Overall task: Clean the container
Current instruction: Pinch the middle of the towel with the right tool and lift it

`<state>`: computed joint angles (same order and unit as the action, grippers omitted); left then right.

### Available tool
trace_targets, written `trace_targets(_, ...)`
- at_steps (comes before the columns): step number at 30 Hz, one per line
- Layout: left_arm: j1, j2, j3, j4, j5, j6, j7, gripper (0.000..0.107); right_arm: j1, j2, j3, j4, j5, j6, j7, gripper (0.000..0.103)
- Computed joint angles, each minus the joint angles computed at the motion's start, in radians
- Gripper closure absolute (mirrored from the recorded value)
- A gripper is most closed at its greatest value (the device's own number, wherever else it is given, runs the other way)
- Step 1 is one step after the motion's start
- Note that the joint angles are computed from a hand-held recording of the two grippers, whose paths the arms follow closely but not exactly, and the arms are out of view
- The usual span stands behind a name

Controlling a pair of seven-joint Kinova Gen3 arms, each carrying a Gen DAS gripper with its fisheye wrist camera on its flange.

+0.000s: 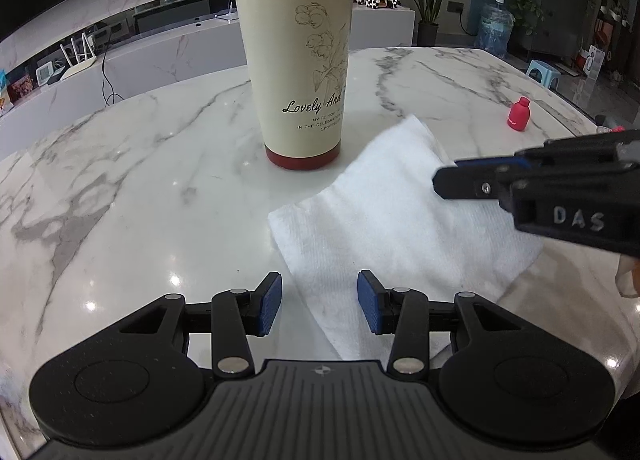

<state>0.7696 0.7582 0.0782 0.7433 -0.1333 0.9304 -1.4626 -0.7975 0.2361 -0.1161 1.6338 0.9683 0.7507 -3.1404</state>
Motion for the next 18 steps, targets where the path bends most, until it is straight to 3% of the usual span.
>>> trace_targets(7,-0.014,0.001,0.011,0.001,0.019,-0.004,-0.005,0.068,0.043,-0.016,0.015,0.045,-0.009,-0.215,-0.059,0.09)
trace_targets(13,-0.02,-0.002,0.017,0.006,0.032,-0.007,-0.02,0.068,0.075,0.022,0.018,0.008,-0.17,-0.273,0.084,0.09)
trace_targets(18,-0.03,-0.007,0.018,-0.006,0.041,0.029,-0.025,0.065,0.063,0.051,0.039,-0.026,-0.267,-0.262,0.196,0.09)
